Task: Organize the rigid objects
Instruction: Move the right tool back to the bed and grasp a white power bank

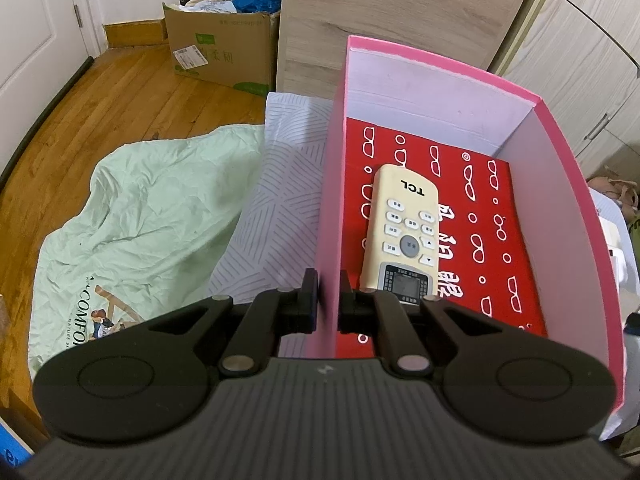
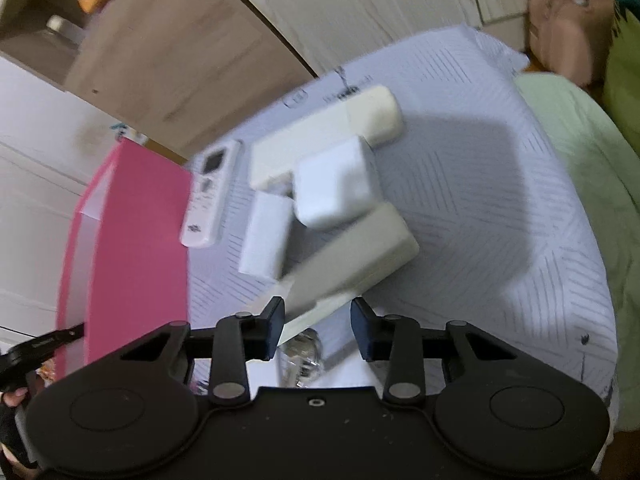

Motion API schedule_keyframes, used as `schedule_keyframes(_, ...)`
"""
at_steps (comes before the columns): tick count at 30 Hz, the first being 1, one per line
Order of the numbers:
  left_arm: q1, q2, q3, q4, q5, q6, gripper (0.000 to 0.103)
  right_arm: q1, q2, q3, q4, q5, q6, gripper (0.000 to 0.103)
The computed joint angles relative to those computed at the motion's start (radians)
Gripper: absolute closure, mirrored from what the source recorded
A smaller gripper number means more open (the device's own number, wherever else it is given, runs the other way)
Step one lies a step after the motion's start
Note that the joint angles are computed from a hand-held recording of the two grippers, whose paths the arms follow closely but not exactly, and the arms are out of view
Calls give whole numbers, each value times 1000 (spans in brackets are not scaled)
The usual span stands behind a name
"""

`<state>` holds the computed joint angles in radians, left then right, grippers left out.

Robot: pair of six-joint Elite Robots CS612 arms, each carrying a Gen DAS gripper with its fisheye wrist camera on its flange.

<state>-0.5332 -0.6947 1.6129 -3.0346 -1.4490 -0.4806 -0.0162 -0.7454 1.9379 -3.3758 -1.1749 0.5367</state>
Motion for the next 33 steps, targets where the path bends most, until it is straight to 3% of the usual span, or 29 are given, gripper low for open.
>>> schedule_keyframes(4,0,1,-1,1,-1,-1,96,18,-6,-6,1,-48,-47,80)
schedule_keyframes(8,0,1,-2,1,0,0,96,10,0,-12,5,-6,11,73)
schedule_keyframes(13,4,4,-3,3,-12,-4,96,16,-1,-29,73,-23,42,46)
schedule_keyframes(16,6,4,-2,0,-19,-3,95,5,16,-42,80,7,120,46)
schedule_keyframes(19,7,4,-3,0,-20,-3,95,5,31,-50,60,-9,176,48)
schedule_keyframes(22,7,4,-3,1,-21,-5,95,16,34,-47,19,-58,189,64)
schedule_keyframes(33,6,3,-4,4,-18,-4,95,14,35,-52,39,-78,215,66)
